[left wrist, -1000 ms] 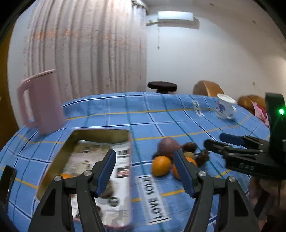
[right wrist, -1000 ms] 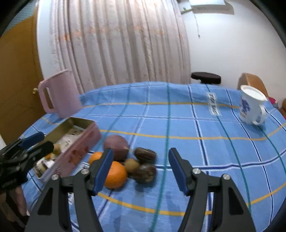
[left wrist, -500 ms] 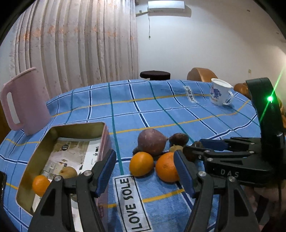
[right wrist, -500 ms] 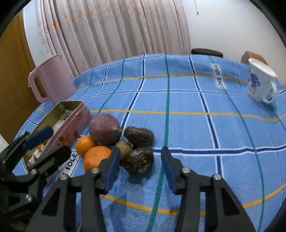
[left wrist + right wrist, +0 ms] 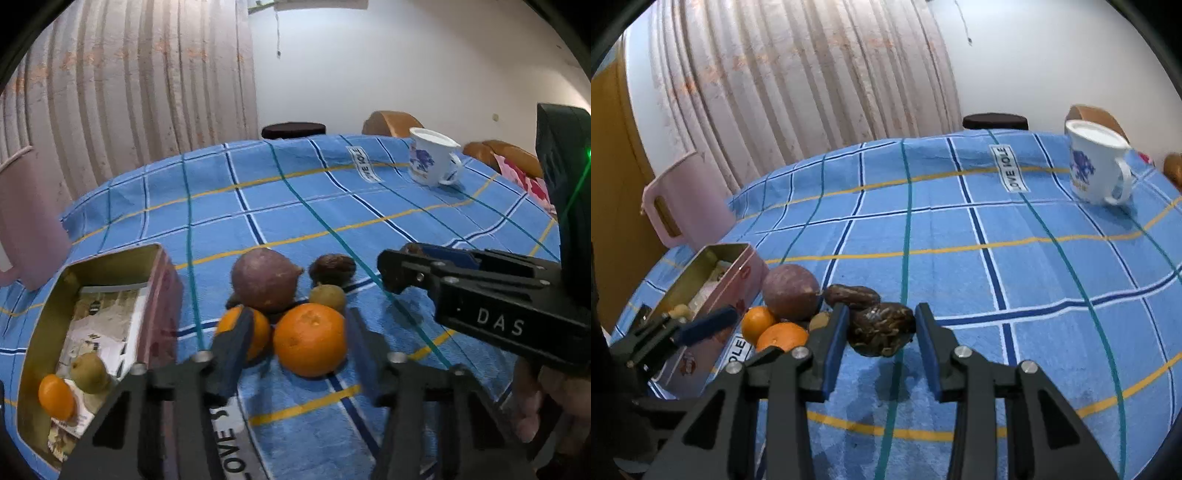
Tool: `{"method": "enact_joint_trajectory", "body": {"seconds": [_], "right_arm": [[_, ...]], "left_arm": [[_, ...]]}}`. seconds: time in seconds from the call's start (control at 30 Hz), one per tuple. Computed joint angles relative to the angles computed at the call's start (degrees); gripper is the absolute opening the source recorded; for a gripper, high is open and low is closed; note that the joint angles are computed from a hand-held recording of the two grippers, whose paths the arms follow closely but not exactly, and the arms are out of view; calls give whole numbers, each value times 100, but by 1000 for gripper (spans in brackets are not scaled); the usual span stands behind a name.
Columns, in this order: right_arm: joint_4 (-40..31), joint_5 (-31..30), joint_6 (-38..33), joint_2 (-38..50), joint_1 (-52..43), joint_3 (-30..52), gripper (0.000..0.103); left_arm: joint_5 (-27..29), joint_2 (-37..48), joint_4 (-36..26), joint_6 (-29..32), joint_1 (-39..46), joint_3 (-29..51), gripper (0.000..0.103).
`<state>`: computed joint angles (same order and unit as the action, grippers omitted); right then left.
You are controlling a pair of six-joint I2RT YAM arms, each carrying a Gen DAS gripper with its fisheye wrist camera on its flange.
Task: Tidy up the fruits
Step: 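Grasp a large orange with the left gripper while the right gripper grasps a dark date, then lift and carry the large orange and date toward the tin box with both grippers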
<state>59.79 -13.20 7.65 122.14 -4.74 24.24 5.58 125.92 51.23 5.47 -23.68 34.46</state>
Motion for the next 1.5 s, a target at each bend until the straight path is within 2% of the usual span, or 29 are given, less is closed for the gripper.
{"method": "enact_joint_trajectory", "body": {"seconds": [0.1, 0.2, 0.47, 0.83, 0.97, 1.1, 1.5], "right_arm": [[26, 44, -24, -24, 23, -39, 40], [-134, 153, -88, -82, 129, -10, 40], [-179, 212, -125, -8, 198, 50, 40], [46, 193, -190, 22, 176, -48, 40], [369, 218, -197, 28, 212, -202, 40], [651, 138, -155, 48, 175, -314, 40], [1167, 152, -117, 100, 157, -515, 40]], "left_arm": [[64, 50, -442, -26, -31, 262, 46], [45, 83, -542, -50, -58, 385, 46], [-100, 136, -534, -85, -127, 447, 48], [160, 137, -521, -153, -1, 448, 45], [330, 108, -153, -252, 137, 248, 45], [138, 73, 389, -222, 40, -28, 45], [-38, 107, 1354, -396, 139, -450, 45]]}}
